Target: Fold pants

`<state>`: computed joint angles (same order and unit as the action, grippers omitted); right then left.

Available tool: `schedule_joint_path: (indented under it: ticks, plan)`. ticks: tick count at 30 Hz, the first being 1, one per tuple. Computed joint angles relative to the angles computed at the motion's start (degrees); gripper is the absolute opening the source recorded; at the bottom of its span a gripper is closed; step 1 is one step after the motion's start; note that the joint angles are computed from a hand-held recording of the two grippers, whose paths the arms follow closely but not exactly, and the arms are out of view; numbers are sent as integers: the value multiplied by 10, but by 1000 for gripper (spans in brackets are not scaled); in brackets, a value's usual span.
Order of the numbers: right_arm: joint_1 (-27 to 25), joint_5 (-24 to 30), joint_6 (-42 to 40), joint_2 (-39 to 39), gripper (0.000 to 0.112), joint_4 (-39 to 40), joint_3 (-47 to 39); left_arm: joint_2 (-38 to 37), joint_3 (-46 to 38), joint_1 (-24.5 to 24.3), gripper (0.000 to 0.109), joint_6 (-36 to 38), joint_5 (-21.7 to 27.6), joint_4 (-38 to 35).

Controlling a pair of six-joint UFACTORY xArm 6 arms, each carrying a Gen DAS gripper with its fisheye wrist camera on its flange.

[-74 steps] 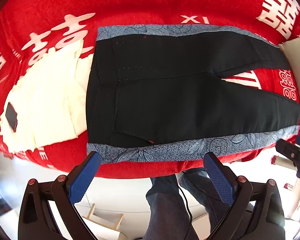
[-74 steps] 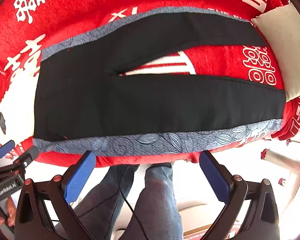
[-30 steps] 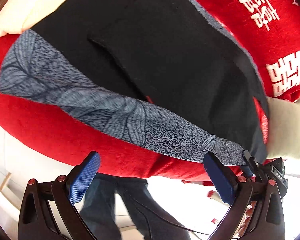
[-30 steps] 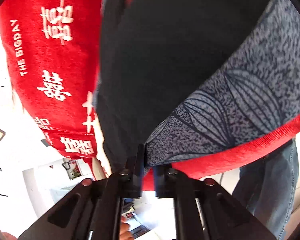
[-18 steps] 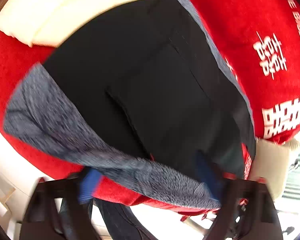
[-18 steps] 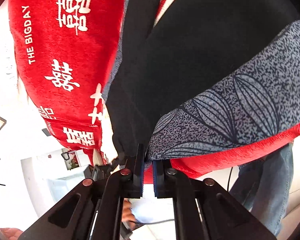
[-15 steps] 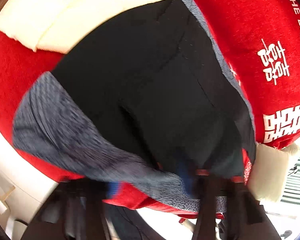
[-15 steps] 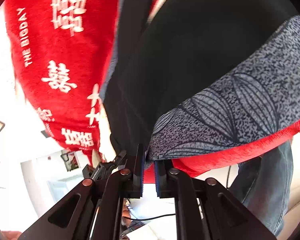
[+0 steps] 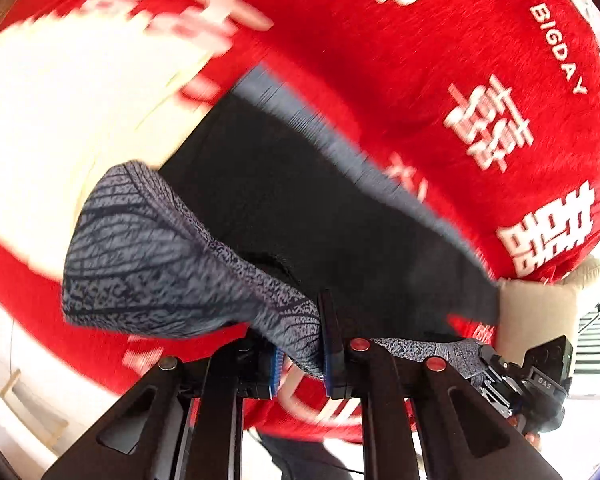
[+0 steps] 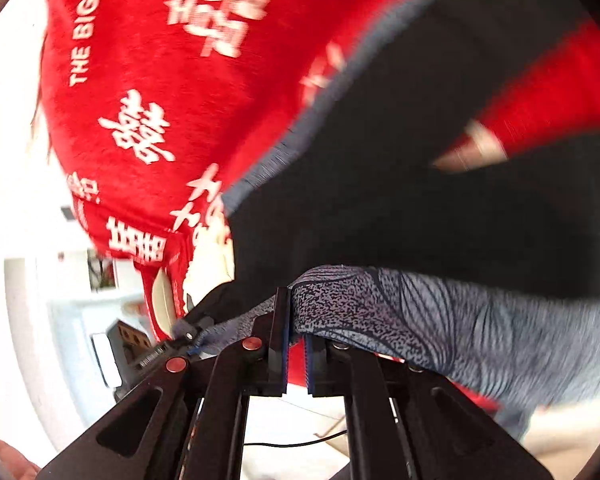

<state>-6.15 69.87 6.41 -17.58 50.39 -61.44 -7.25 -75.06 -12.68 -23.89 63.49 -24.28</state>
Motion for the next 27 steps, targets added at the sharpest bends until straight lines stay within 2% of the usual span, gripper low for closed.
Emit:
schedule_joint_path:
  ticks: [3,6,9,11,12,13,14,16,17,18,19,20,21,22,24,27]
  plan:
    - [-7,28,-43,123,6,-11,-125,99,-101,-1,17,5,-22,3]
    - [-6,45,-65,253,6,-20,-249,221,-221,-10,17,-4,-25,58]
    - [3,53,-71,357,6,-35,-355,336,-339,-18,19,-37,-2,130]
    - [8,76,-56,434,8,-59,-436,393,-394,-18,31,-68,19,164]
    - [11,90,-46,476,9,-80,-476,394,-387,-17,43,-82,16,178]
    - [13,96,-41,496,9,-93,-494,402,-395,-17,49,-97,15,189]
    - [14,108,-35,518,9,-104,-513,407,-405,-16,49,-107,18,198]
    - [6,110,-37,527,8,-88,-509,391,-398,-13,50,-116,31,215]
    - [1,121,-29,532,9,-78,-517,387,-408,-14,53,-125,45,242]
    - [-3,132,-21,538,17,-76,-531,382,-418,-17,70,-135,58,277]
    - [-7,132,-21,530,32,-77,-528,370,-413,-20,76,-141,62,305]
    - [-9,130,-24,525,41,-77,-529,362,-413,-24,76,-142,70,332]
    - [-13,121,-36,507,57,-77,-522,368,-435,-30,76,-121,95,347]
    - [-15,117,-43,493,63,-79,-516,364,-434,-34,76,-106,106,346]
    - [-17,110,-59,461,64,-86,-496,352,-410,-50,76,-83,115,328]
    - [-15,131,-86,403,64,-73,-429,359,-381,-84,76,-56,126,304]
